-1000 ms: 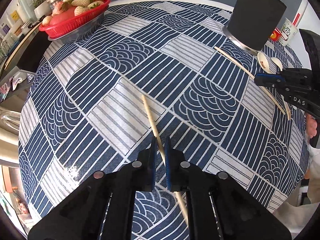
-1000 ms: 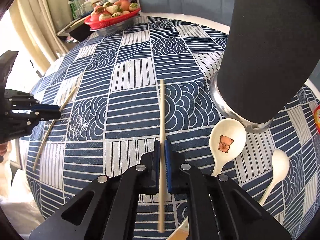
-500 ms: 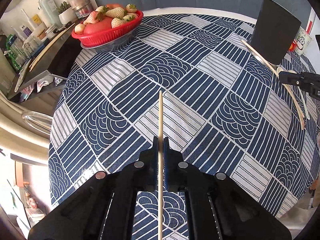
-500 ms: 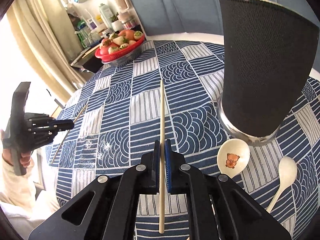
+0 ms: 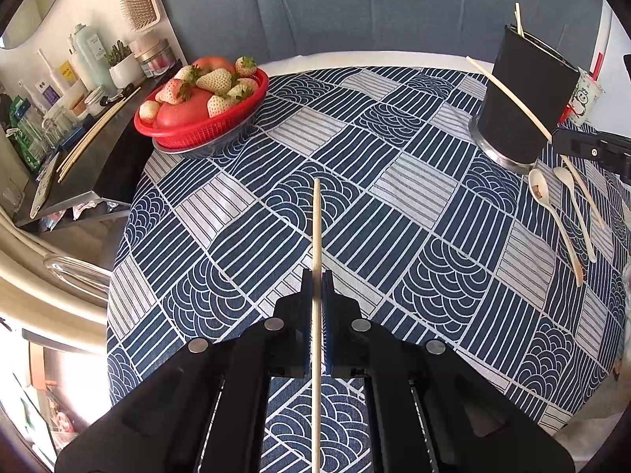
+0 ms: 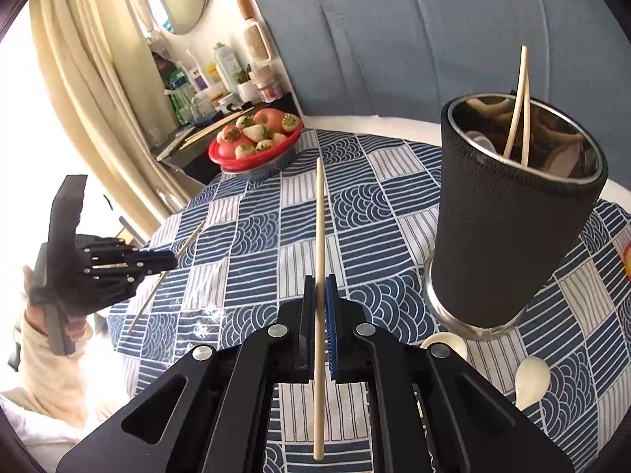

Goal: Organize utensils
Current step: 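Lift both chopsticks upright and lower them into the black holder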

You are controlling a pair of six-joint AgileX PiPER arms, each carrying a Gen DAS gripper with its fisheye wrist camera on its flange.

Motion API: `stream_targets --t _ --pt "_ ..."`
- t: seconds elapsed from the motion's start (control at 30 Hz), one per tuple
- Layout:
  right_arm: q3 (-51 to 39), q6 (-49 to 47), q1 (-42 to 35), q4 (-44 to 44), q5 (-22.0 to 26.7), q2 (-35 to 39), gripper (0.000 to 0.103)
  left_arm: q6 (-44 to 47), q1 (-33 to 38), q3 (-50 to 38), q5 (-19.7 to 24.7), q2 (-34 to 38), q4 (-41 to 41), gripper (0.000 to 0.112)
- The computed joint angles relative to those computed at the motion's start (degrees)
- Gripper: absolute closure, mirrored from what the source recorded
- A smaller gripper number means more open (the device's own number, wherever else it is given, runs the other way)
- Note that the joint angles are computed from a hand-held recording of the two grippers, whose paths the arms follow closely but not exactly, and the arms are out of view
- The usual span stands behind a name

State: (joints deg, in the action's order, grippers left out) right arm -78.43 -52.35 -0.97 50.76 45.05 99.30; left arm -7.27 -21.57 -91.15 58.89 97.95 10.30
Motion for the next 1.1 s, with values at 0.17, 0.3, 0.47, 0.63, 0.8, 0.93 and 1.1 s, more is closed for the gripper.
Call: stream_targets --t 0.17,0.3,0.47,0.63,0.8,0.93,1.1 --pt "-1.3 -1.2 -1.1 1.3 0.3 -2.2 0.098 0.7 0.0 -4.4 1.0 1.2 0.2 0.107" --pt "-2.4 -1.6 -1.9 1.5 -0.2 -3.6 0.098 1.1 -0.3 -8.2 1.9 2.2 0.2 0.107" --pt "-3.4 -3.6 -3.3 4.6 0.0 -4.8 0.098 0.8 -2.0 -13.4 2.8 3.9 2.0 0.107" --pt "-4.4 -5.0 -4.6 8.9 -0.3 -4.7 0.098 0.9 -3.7 -20.0 3.8 6.2 2.9 0.107" --pt "-5.7 -7.8 -6.8 14.5 0.2 -3.8 0.098 1.7 -5.3 -29.8 5.6 9.7 2.8 0.107" --pt "-7.5 -8.5 -8.5 17.5 0.1 -2.9 0.098 3.2 -6.3 -40.5 7.9 14.2 1.6 0.107" --pt "-10.9 -10.4 -11.0 22.0 1.4 -0.7 0.098 4.3 -5.2 -51.7 7.4 19.2 -5.2 0.107"
